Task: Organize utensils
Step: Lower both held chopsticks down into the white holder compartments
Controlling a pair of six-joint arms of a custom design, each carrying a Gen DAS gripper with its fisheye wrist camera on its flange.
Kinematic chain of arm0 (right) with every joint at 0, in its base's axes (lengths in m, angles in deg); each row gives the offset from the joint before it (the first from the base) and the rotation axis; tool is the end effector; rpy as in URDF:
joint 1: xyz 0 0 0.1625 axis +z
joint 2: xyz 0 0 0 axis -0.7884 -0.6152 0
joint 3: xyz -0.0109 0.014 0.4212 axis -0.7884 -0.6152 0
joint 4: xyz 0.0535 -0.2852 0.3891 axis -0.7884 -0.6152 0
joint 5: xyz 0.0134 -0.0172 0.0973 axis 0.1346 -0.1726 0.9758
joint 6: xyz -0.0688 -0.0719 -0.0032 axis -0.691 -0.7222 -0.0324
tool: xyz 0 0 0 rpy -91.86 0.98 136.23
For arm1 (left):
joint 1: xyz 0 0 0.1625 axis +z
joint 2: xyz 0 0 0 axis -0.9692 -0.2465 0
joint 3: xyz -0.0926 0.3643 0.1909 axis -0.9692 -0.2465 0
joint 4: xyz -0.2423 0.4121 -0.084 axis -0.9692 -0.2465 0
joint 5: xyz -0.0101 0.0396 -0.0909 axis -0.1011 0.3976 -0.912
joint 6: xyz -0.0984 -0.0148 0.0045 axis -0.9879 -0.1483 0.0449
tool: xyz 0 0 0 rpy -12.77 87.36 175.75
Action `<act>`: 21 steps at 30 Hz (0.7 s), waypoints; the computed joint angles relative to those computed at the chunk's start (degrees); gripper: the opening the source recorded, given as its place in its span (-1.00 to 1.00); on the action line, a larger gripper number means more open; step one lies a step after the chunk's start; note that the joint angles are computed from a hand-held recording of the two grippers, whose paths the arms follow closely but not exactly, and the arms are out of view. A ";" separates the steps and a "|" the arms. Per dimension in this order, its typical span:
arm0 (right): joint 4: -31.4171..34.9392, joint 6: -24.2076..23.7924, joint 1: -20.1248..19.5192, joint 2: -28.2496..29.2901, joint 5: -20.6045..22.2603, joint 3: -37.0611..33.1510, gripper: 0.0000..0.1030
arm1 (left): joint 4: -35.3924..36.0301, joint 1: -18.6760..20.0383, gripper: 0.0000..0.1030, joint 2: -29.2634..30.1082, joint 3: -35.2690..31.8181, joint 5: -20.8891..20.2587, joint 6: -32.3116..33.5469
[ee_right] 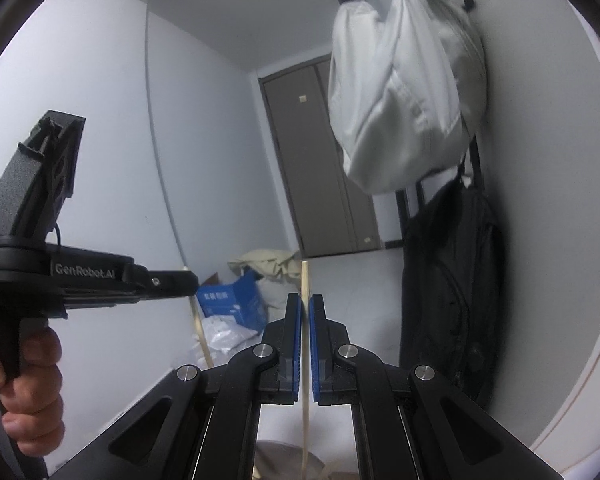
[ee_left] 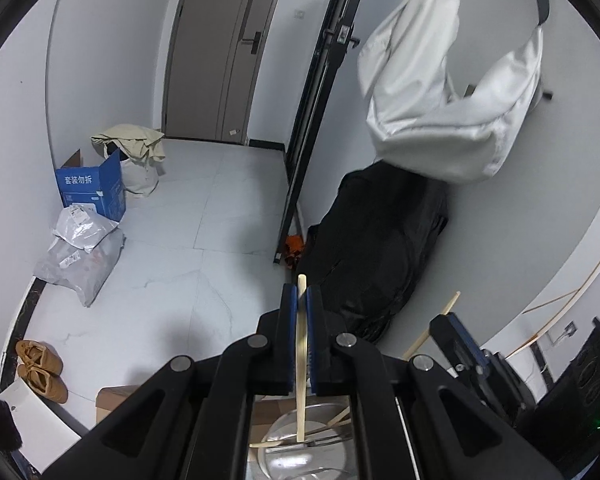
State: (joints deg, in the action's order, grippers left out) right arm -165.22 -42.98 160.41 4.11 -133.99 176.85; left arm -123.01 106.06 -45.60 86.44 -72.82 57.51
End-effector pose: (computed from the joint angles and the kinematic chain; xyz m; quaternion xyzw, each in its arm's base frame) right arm 0.1931 -0.3420 0.2832 0.0889 -0.7170 0.6305 0.2837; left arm -0.3791 -0.4221 0.1413 0.3886 0.8882 -0.2288 0.0875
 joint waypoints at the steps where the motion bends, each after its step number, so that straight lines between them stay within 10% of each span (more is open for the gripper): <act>1: -0.23 -0.12 -0.41 0.26 0.26 0.14 -0.94 | -0.76 0.31 -0.99 0.10 0.54 0.14 0.32; 21: 5.71 2.32 -2.86 -0.56 1.66 5.91 -0.94 | 6.40 1.60 -0.99 -0.74 0.94 -6.59 4.26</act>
